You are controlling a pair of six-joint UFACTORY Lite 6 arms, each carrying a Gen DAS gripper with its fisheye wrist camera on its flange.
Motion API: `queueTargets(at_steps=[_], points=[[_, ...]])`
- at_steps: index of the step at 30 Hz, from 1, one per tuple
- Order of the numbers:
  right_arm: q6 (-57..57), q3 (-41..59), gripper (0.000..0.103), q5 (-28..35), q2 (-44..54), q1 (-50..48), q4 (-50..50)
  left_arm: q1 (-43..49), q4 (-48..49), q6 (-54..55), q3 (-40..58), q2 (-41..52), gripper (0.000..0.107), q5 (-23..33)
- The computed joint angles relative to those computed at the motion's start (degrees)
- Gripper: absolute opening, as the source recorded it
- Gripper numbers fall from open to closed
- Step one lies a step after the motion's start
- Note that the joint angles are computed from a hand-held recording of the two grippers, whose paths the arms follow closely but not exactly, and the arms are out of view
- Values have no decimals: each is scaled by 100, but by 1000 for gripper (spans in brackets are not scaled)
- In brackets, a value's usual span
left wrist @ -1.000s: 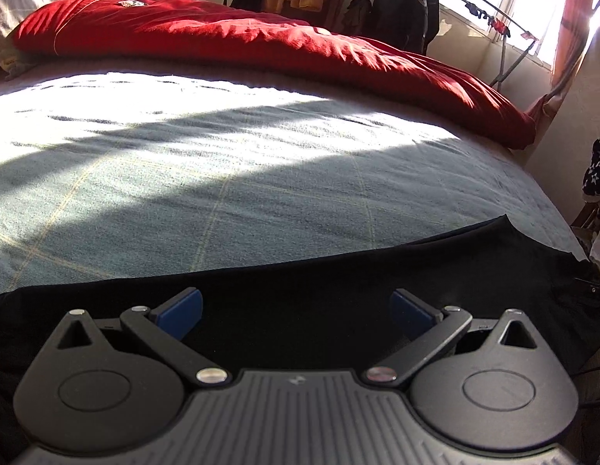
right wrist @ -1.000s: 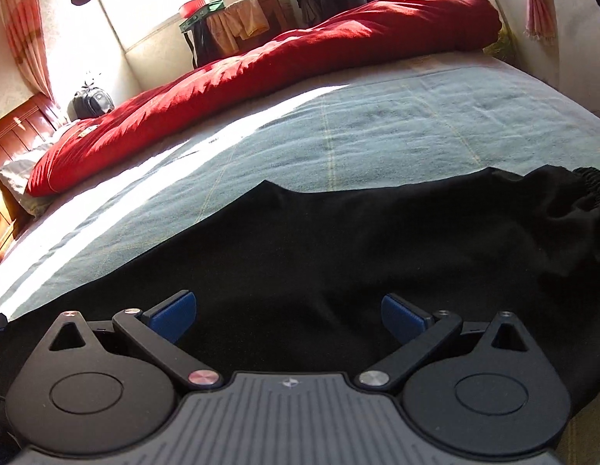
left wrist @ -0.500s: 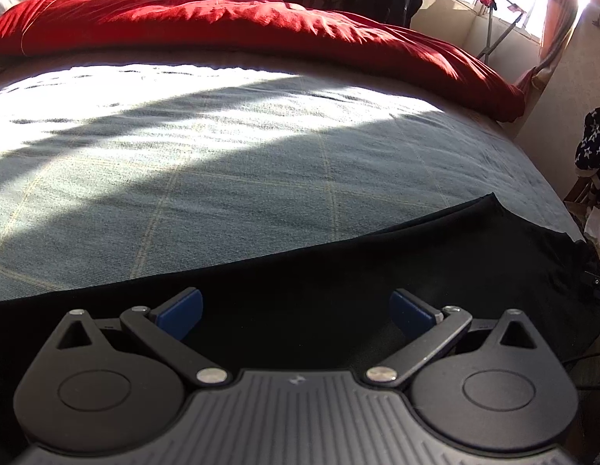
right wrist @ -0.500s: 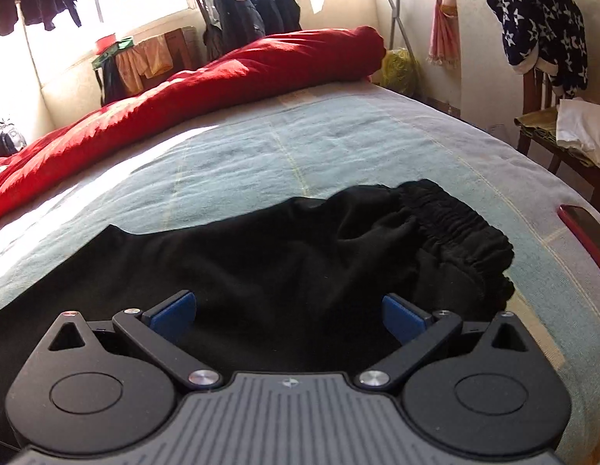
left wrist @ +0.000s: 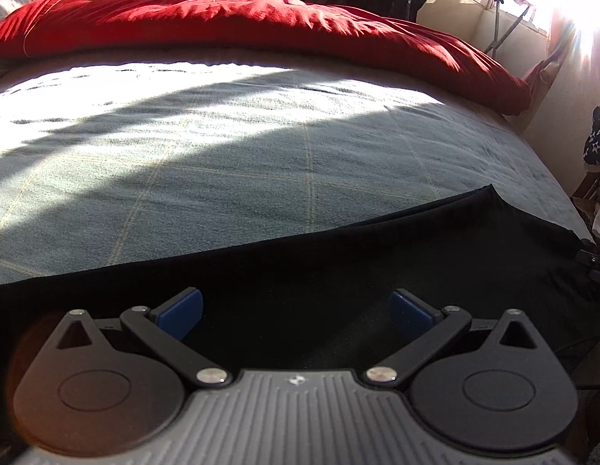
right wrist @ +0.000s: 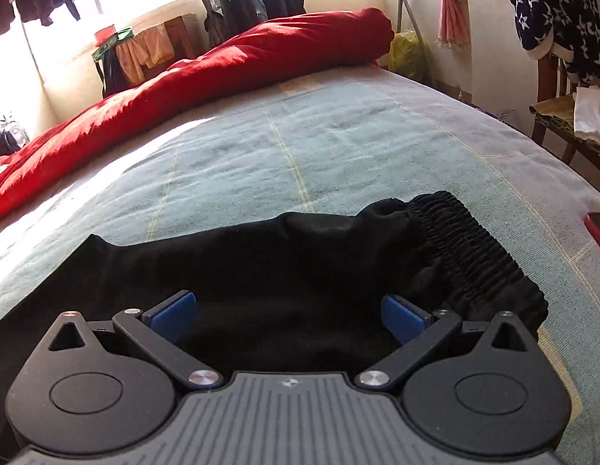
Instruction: Fold clothes
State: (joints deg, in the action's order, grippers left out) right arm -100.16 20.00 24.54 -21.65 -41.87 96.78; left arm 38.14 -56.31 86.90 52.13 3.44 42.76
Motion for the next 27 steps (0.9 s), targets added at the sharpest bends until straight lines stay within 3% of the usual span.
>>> queueTargets(at_steps=[4, 10, 12, 16, 19, 23, 27], points=[[152, 274, 103, 314, -147, 458, 90, 22, -27, -105, -73, -181, 102, -56], [-1090, 1396, 103, -256, 1812, 1481, 1412, 120, 88, -193, -210, -316, 102, -88], [-632, 1666, 103, -564, 2184, 1558, 1245, 211, 187, -258, -249, -343, 102, -167], [92, 1401, 103, -137, 1415, 1655, 811, 541, 208, -289, -231, -279, 102, -194], [795, 1683, 103, 274, 1392, 2329, 233, 708, 162, -282, -175, -177, 102, -228], [1132, 2398, 103, 687, 2141, 3746, -77, 1007, 51, -44, -169, -156, 102, -14], [1610, 3353, 103, 213, 3128, 5038, -521, 1460, 18, 254, -193, -138, 102, 150]])
